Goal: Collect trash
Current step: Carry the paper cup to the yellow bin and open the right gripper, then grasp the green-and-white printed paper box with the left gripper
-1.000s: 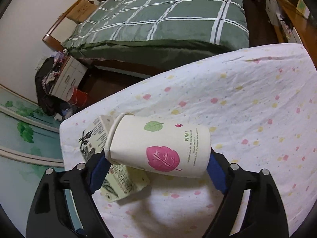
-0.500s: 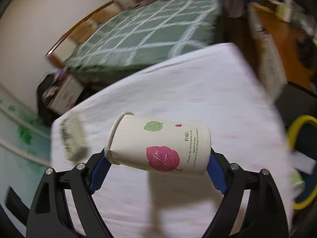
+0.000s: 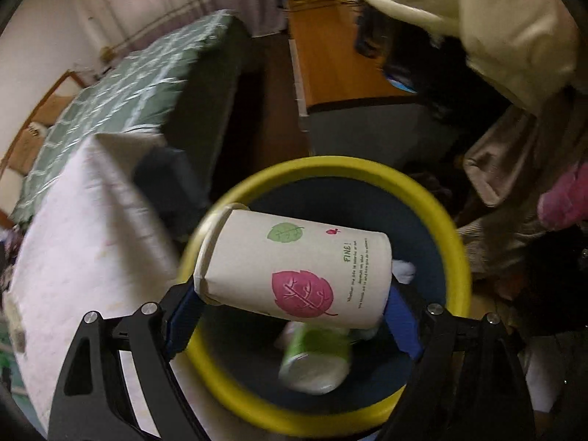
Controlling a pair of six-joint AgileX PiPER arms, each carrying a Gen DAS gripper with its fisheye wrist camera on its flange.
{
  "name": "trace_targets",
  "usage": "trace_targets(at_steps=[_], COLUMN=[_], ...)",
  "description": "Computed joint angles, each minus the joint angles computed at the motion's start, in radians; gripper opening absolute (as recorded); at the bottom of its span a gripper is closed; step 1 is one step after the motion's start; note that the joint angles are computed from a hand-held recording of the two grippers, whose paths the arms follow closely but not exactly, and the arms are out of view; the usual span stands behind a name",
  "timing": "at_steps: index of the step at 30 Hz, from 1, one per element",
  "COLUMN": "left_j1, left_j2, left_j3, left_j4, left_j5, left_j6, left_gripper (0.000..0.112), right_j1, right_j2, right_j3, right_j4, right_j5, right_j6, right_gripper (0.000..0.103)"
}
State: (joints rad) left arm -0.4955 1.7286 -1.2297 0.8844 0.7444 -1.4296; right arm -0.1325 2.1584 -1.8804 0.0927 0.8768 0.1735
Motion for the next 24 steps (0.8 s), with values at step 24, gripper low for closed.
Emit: trace_targets(at_steps=[24], left_j1=[0.292], left_j2=[0.552], left_j3=[-0.856], left_j4=[-0.435], left_j5=[0.380], left_j6=[0.364], left_gripper=[0.098], right_j1=[-0.068], right_j2=[-0.002], right_j3=[0.033], right_j4=[0.137], right_j5=[-0.024], right_j6=[-0.224], right_gripper=[0.086])
